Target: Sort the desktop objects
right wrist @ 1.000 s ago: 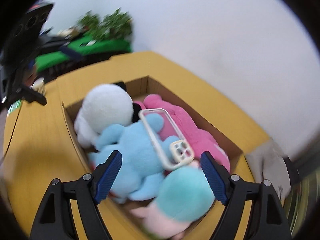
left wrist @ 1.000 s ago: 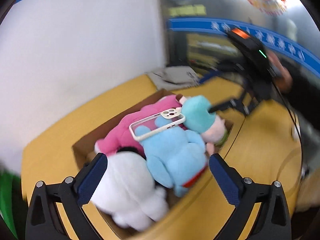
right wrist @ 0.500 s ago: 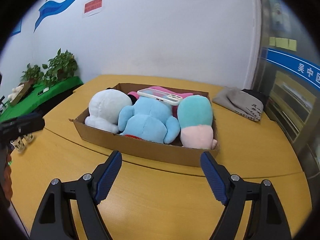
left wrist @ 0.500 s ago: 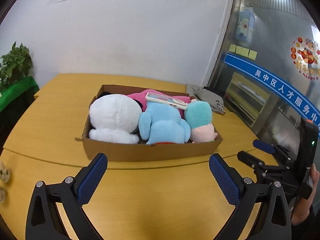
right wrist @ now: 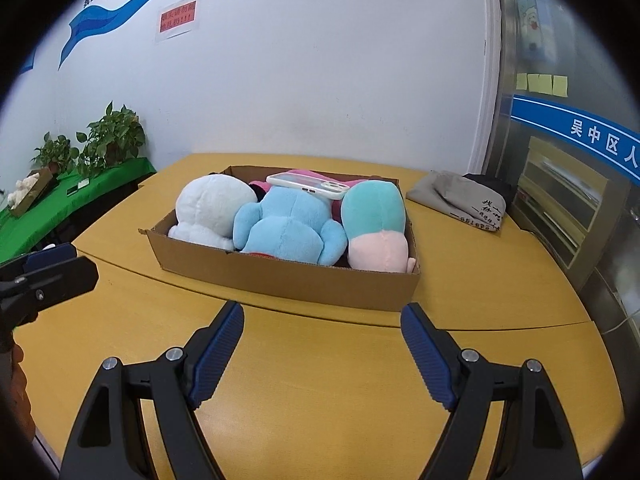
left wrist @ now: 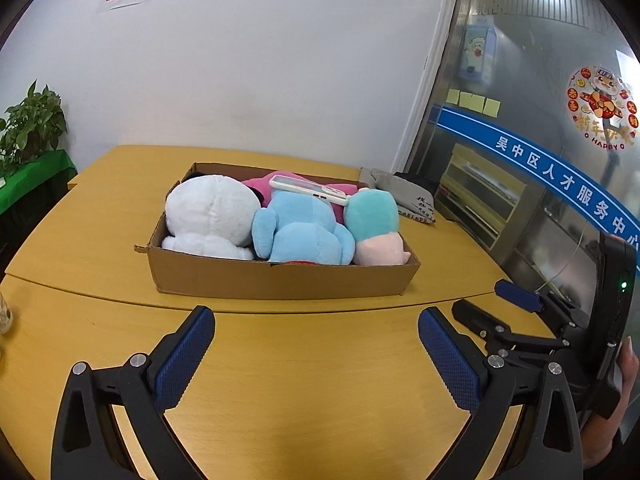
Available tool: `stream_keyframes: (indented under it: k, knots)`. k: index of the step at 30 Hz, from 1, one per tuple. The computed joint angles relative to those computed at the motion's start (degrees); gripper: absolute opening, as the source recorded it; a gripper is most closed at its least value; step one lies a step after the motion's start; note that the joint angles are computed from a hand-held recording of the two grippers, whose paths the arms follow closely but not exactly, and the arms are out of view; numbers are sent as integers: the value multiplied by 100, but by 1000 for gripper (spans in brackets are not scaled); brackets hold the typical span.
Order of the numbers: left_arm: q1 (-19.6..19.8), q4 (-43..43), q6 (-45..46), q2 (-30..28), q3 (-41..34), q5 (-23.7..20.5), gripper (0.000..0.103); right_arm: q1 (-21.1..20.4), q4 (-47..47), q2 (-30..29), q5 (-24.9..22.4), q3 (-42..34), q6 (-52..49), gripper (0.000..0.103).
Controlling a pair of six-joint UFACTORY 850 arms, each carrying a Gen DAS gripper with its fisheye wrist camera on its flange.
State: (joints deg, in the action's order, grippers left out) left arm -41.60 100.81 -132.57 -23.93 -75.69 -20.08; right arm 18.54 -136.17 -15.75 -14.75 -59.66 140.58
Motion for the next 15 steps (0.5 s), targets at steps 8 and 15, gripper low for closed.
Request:
stream_keyframes:
  k: [8, 15]
  knots:
    - [-72, -161, 177, 12, 19, -87, 103, 66, 200, 34, 10, 73, -116, 81]
    - [-39, -227, 141, -14, 16, -20, 103, 83, 172, 5, 55, 39, -81, 81]
